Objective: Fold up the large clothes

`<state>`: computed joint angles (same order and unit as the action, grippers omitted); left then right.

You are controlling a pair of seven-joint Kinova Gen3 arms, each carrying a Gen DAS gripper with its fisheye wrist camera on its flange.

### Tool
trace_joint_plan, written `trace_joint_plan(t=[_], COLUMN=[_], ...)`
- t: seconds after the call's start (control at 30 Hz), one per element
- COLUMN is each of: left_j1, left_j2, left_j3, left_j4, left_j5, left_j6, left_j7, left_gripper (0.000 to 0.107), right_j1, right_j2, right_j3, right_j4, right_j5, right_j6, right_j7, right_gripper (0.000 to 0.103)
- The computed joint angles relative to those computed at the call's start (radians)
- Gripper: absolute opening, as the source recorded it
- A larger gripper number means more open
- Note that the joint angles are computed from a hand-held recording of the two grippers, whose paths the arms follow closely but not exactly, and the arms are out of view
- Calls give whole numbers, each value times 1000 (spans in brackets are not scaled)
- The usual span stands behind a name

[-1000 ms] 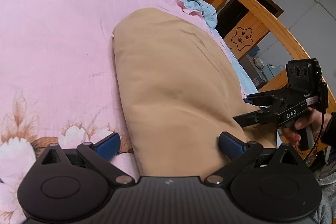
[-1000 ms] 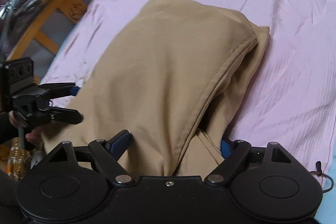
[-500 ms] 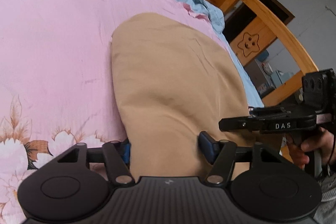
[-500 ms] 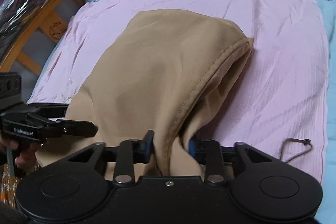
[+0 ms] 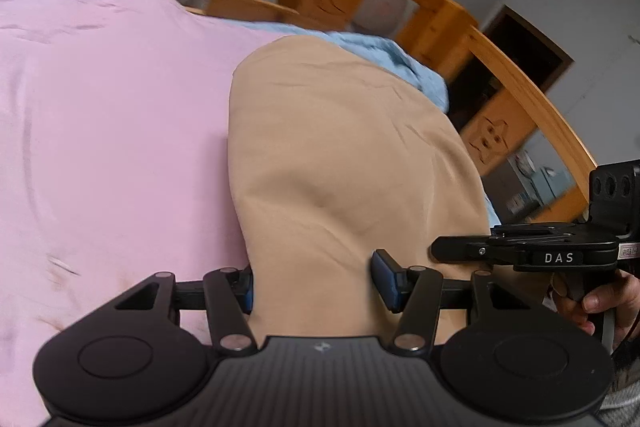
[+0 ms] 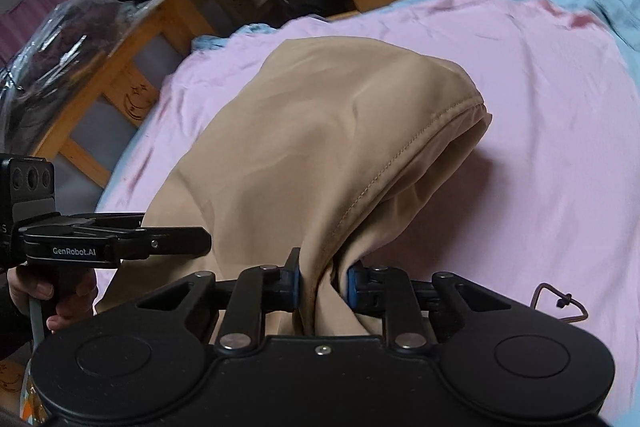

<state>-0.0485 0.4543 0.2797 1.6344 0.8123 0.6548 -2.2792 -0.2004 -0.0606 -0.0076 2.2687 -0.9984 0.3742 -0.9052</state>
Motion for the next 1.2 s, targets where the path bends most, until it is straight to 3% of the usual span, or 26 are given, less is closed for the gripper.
trace_joint_plan(t=[0.13, 0.3, 0.67, 0.87, 1.07, 1.2], left_j1=[-35, -68, -114, -122, -148, -167], left_j2=[-6, 12, 124, 194, 200, 163], left_j3=[-26, -55, -56, -47, -8, 23], left_j4=[-15, -56, -179, -227, -202, -135], left_j5=[2, -25, -108, -145, -146, -138], left_j6=[4, 6, 5, 10, -31, -94], left_j7=[20, 59, 128, 206, 183, 128], left_gripper=[58, 58, 58, 59, 65, 76], right_j1=[-3, 2, -64, -149, -171, -144], right_j2=[89, 213, 420, 498, 523, 502], right_j3=[-32, -111, -132, -58, -55, -75], right_j4=[-92, -236, -493, -593, -620, -580], right_j5=[-73, -13, 276, 483, 646, 698], right_j6=[3, -8, -22, -4, -7, -39], right_j7=[76, 32, -242, -403, -458, -507], right_gripper=[22, 22, 22, 22, 25, 37])
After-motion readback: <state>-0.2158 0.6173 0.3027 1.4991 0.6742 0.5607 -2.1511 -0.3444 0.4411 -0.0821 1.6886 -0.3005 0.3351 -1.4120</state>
